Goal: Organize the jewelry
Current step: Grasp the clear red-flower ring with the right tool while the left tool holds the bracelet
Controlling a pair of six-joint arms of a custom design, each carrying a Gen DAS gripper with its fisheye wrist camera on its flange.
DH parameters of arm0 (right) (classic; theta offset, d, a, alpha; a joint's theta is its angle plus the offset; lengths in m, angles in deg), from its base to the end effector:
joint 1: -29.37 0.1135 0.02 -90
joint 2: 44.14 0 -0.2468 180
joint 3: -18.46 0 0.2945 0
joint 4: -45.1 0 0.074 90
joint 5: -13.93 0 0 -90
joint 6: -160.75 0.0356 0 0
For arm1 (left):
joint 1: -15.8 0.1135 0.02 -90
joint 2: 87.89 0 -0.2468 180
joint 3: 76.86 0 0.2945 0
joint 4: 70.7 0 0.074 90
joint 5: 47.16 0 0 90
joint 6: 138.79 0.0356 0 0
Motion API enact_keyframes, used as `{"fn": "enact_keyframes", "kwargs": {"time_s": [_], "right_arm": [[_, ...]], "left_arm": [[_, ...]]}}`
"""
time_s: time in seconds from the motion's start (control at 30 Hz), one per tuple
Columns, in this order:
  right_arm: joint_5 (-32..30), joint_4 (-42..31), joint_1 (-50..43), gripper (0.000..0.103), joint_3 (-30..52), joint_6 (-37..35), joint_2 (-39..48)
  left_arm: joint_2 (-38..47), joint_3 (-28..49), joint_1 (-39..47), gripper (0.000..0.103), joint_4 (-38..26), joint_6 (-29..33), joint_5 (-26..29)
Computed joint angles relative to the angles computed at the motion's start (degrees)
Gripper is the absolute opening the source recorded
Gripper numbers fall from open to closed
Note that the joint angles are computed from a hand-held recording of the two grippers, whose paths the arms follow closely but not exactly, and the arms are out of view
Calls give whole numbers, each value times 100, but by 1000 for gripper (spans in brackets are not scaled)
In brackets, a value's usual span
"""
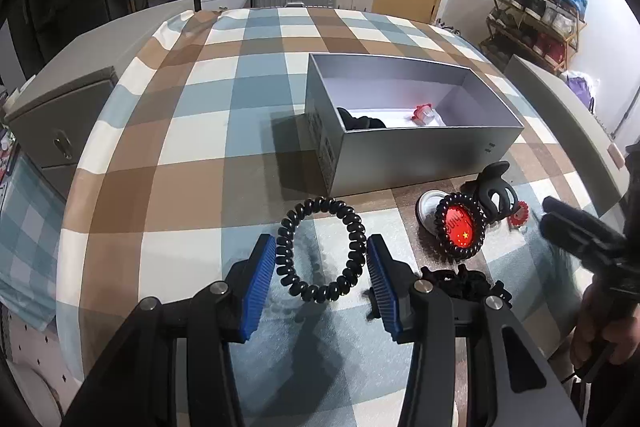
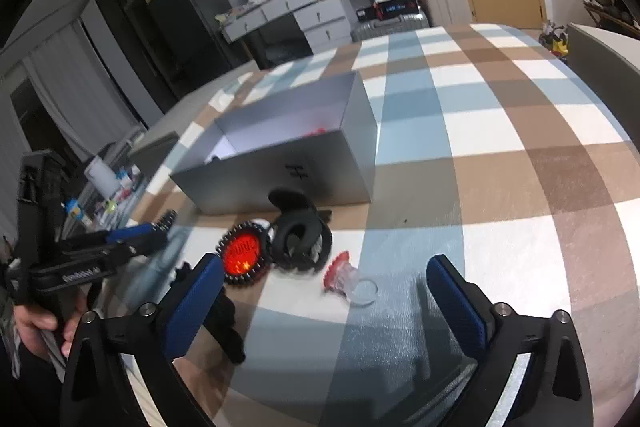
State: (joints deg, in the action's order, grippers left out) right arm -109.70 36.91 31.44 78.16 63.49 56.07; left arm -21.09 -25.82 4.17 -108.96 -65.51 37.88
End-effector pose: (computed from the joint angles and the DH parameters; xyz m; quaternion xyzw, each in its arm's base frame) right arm 0.3551 0.0326 0.0872 -0.1745 0.8845 0.2551 0.3495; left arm 0.2656 -0.0515 0.1718 -0.0555 0.9487 -0.0357 0.3092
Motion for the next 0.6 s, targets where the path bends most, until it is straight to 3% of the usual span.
{"fn": "enact_keyframes", "kwargs": {"time_s": [0.2, 0.4, 0.6], "right_arm": [[93, -21, 26, 78, -61, -104, 7], [241, 4, 54, 65, -84, -98, 24], [743, 25, 195, 36, -143, -352, -58]], "left_arm": [[-35, -82, 100, 41, 43, 45, 123], [-100, -152, 150, 41, 37, 50, 142], [-239, -182, 106, 41, -12, 39, 98]]}}
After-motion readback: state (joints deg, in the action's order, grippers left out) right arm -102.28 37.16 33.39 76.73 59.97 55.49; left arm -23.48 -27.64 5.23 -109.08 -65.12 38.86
